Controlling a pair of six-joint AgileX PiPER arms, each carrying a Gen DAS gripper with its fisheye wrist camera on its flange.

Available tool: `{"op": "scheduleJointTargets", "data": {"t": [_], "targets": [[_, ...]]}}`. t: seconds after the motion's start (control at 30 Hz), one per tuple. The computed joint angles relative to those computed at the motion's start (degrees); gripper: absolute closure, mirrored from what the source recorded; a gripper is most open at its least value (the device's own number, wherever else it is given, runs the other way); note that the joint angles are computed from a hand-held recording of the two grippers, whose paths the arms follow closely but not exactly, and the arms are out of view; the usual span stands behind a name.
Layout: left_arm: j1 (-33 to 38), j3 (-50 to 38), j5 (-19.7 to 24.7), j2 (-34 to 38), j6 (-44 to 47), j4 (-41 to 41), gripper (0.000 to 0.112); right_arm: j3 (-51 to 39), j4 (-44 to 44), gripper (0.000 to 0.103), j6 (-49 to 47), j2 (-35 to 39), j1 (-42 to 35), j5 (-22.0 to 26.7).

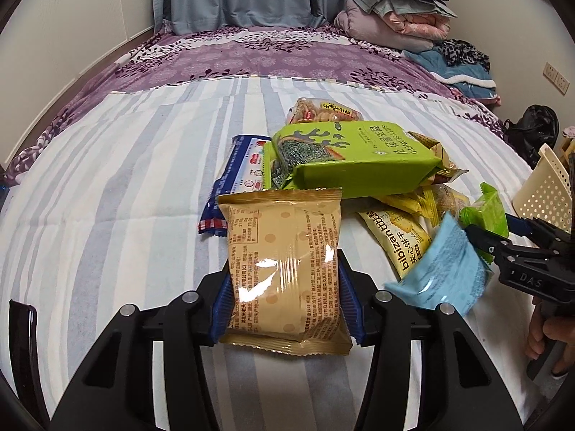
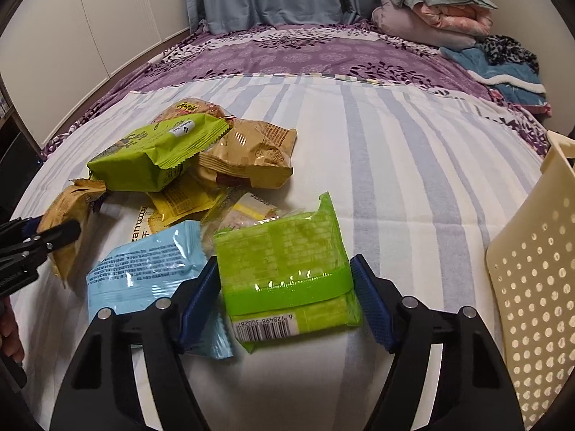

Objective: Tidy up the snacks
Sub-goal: 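Drop the green pack into the cream basket with the right tool while the left tool carries the tan packet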

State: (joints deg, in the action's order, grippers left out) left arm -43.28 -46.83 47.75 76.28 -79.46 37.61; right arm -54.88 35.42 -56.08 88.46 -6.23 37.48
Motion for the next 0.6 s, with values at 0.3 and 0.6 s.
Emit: {"op": "scheduleJointTargets", "data": {"t": [0.3,0.6], "targets": [[-3.97,-2.82,4.52,-2.17,-1.6,1.79,0.061,1.43,5.77,0.039,-4.93,-4.97,-6.08,4.82],[-9.32,-9.75,9.96,-0.96,-1.56,4.4,0.061,0.4,13.24,0.039,-11.01,-11.27,-16.77,13.79]]}}
